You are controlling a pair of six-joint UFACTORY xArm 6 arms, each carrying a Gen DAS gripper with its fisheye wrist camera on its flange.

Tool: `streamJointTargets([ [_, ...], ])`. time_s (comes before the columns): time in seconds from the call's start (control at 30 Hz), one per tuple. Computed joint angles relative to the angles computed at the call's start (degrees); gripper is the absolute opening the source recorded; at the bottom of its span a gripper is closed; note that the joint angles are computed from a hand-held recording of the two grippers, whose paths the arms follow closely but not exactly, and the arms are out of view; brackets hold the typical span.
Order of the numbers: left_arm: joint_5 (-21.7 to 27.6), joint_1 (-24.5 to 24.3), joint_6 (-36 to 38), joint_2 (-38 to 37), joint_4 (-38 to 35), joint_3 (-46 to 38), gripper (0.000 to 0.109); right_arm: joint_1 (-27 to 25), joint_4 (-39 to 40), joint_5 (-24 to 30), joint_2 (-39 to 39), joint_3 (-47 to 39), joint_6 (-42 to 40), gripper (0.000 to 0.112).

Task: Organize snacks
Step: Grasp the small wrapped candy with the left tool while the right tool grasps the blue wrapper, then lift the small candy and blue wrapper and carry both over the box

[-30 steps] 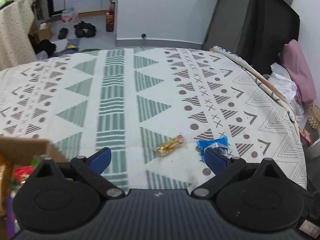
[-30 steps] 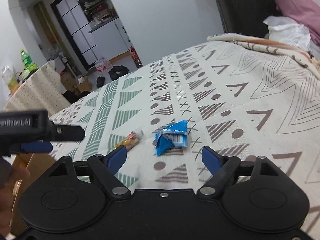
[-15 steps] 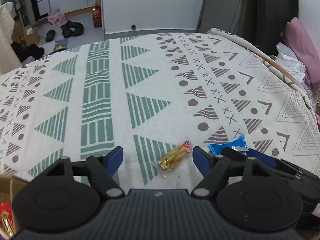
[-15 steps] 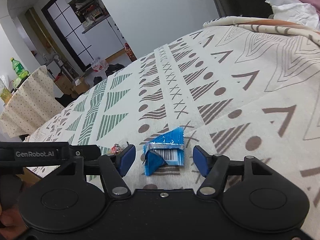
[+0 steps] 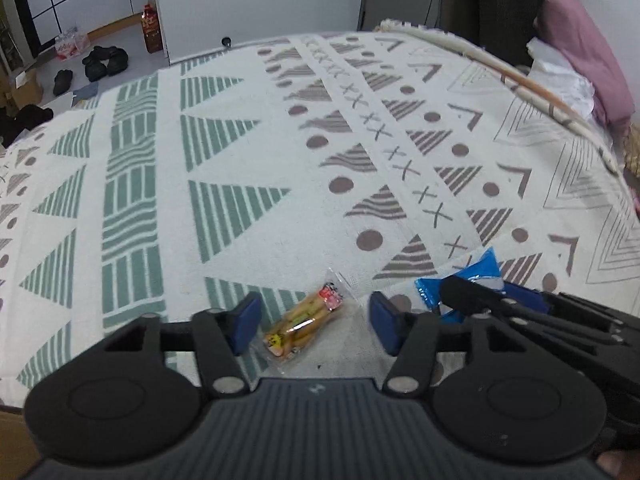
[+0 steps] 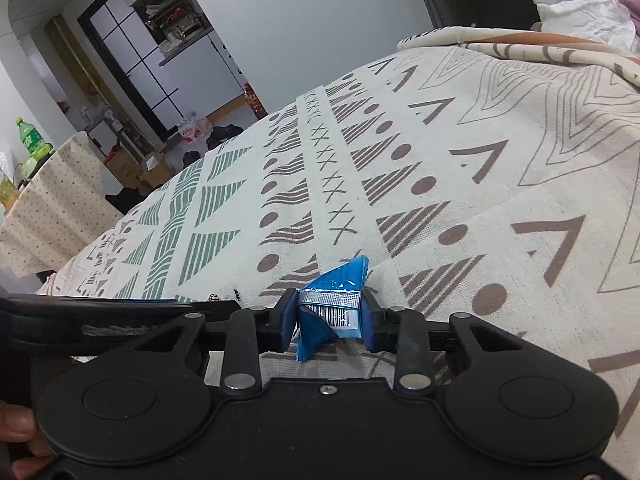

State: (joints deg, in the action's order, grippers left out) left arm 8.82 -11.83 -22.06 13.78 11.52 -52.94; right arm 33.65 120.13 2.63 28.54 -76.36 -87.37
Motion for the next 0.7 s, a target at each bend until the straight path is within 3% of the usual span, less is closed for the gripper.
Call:
streamJointTargets([
  [0.13,-0.45,0.28,-6.08,0.90,6.90,-0.02,0.052,-0.12,1.14,-0.15,-0.45,0.59,-1.54,0.032],
  [0.23,0.59,0.84,-14.89,0.31,15.62,-0.24,0.037,-0.06,0.24,-0.27,-1.00,1.24,-0.04,0.032],
  [0.3,2.07,0.82,-17.02,-0.65,16.60,0.07,0.017,0.08,0.45,-0.39,-1.52,1.70,0.09,0.032],
  [0.47,3.17,1.38,-22.56,-5.55,18.46,3.74,0.017,0.32,3.57,0.31,-3.83,3.27,-3.50,0.032],
  [0.7,4.53,2.16,-24.58,-15.31,15.58,10.26,0.017,1.28,6.52,1.72,-7.74,5.32,-6.90,0.032],
])
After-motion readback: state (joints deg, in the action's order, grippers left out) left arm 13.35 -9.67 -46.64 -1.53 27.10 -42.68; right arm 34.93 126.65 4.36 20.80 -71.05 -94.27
